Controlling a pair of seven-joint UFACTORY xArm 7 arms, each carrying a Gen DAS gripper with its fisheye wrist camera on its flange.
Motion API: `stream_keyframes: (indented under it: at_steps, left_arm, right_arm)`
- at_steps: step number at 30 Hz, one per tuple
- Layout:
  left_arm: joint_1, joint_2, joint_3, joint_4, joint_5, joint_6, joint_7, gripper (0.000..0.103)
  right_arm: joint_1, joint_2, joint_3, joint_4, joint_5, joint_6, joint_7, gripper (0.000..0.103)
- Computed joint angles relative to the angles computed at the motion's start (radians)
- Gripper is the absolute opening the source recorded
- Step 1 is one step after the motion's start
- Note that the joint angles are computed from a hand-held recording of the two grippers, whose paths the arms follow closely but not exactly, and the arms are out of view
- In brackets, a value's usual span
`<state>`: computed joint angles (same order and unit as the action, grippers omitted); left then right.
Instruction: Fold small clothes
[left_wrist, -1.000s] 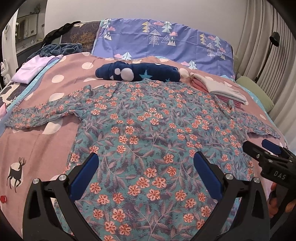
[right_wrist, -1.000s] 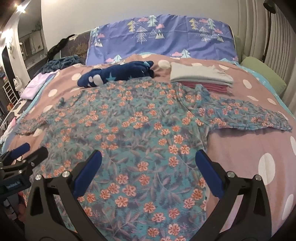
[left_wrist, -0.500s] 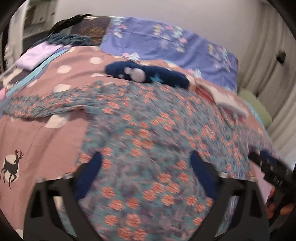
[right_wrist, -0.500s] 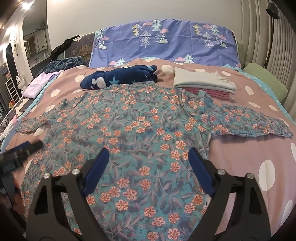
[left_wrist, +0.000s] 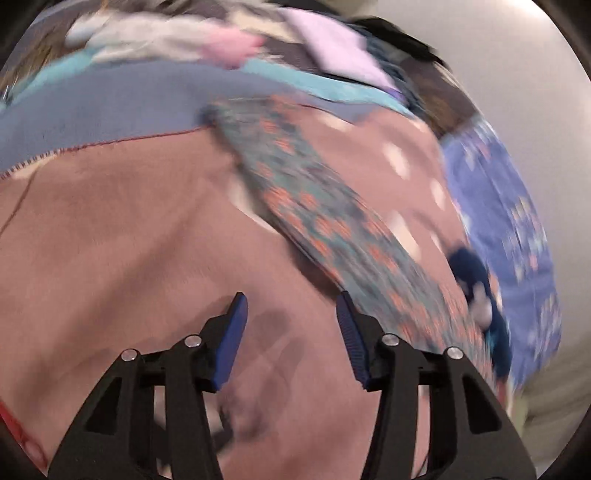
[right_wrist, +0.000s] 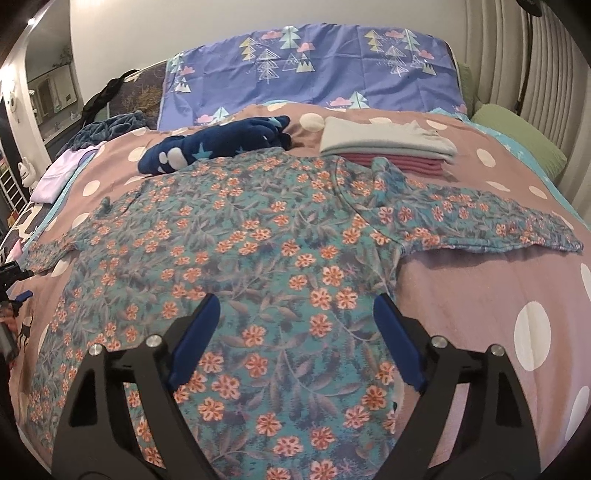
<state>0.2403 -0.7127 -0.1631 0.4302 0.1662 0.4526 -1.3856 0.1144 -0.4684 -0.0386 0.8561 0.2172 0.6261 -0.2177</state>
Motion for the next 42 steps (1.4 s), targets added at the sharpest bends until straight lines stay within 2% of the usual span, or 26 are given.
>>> stream_keyframes:
  at_steps: [3, 7, 8, 9, 10, 11, 13, 15, 17, 18, 23, 25, 28, 30, 32, 34, 36, 37, 40, 41, 42]
  left_arm:
    - [0.071, 0.047, 0.009, -0.009, 0.017, -0.125, -0.022, 0.059]
    - [0.179, 0.141, -0.013, 0.064, 0.055, -0.135, -0.069, 0.058]
    - [0.196, 0.158, -0.014, 0.08, 0.066, -0.132, -0.081, 0.05]
    - [0.218, 0.165, -0.022, 0.091, 0.087, -0.13, -0.097, 0.022]
    - [0.22, 0.172, -0.014, 0.103, 0.107, -0.149, -0.085, 0.007]
    - [0.207, 0.18, -0.007, 0.127, 0.115, -0.143, -0.066, 0.001]
    - [0.204, 0.191, -0.036, 0.18, 0.161, -0.16, -0.052, 0.001]
    - [0.154, 0.212, -0.046, 0.243, 0.186, -0.174, 0.007, 0.001]
    - [0.069, 0.278, -0.057, 0.343, 0.187, -0.212, 0.083, 0.001]
    - [0.005, 0.324, -0.06, 0.409, 0.179, -0.228, 0.141, 0.001]
    - [-0.189, 0.565, -0.137, 0.703, 0.237, -0.257, 0.295, 0.002]
    - [-0.259, 0.682, -0.174, 0.832, 0.283, -0.24, 0.335, 0.003]
    - [-0.357, 0.827, -0.212, 0.947, 0.2, -0.245, 0.498, 0.01]
    - [-0.427, 0.896, -0.206, 1.009, 0.232, -0.181, 0.508, 0.038]
    - [-0.5, 0.936, -0.181, 1.032, 0.286, -0.105, 0.502, 0.042]
    - [-0.507, 0.935, -0.188, 1.009, 0.242, -0.064, 0.577, 0.044]
    - [-0.535, 0.909, -0.154, 0.971, 0.246, -0.036, 0.582, 0.052]
    - [-0.562, 0.874, -0.125, 0.937, 0.293, -0.019, 0.539, 0.056]
    - [-0.602, 0.78, -0.054, 0.843, 0.395, 0.011, 0.458, 0.059]
    - [-0.611, 0.76, -0.036, 0.827, 0.41, 0.027, 0.441, 0.059]
    - [-0.617, 0.726, -0.024, 0.792, 0.423, 0.04, 0.416, 0.059]
  right_arm:
    - [-0.006, 0.008, 0.004, 0.003, -0.007, -0.001, 0.006, 0.086]
    - [-0.011, 0.028, 0.011, 0.007, -0.018, 0.003, 0.016, 0.086]
    - [-0.011, 0.033, 0.011, 0.008, -0.017, 0.005, 0.019, 0.086]
    - [-0.011, 0.035, 0.011, 0.009, -0.016, 0.005, 0.02, 0.086]
    - [-0.009, 0.037, 0.01, 0.009, -0.012, 0.005, 0.019, 0.086]
    - [-0.008, 0.037, 0.009, 0.009, -0.011, 0.003, 0.017, 0.086]
    - [-0.007, 0.038, 0.011, 0.006, -0.015, -0.009, 0.01, 0.086]
    - [-0.008, 0.045, 0.011, 0.006, -0.015, -0.018, 0.011, 0.086]
    - [-0.005, 0.062, 0.007, 0.017, -0.004, -0.014, 0.013, 0.086]
    - [-0.004, 0.069, 0.003, 0.023, 0.004, -0.008, 0.014, 0.086]
    - [-0.004, 0.065, -0.01, 0.027, 0.037, -0.012, -0.007, 0.086]
    - [-0.014, 0.059, -0.011, 0.021, 0.027, -0.022, -0.015, 0.086]
    - [-0.021, 0.063, -0.024, 0.023, 0.033, -0.011, -0.023, 0.086]
    - [-0.026, 0.07, -0.031, 0.027, 0.04, 0.002, -0.027, 0.086]
    - [-0.026, 0.079, -0.04, 0.035, 0.056, 0.02, -0.041, 0.086]
    - [-0.019, 0.088, -0.051, 0.043, 0.082, 0.035, -0.071, 0.086]
    - [-0.009, 0.104, -0.063, 0.06, 0.119, 0.056, -0.11, 0.085]
    - [0.005, 0.121, -0.078, 0.078, 0.159, 0.075, -0.144, 0.082]
    - [0.025, 0.191, -0.105, 0.154, 0.281, 0.148, -0.242, 0.059]
    - [0.023, 0.223, -0.106, 0.186, 0.313, 0.178, -0.262, 0.048]
    - [0.021, 0.255, -0.106, 0.222, 0.348, 0.211, -0.279, 0.042]
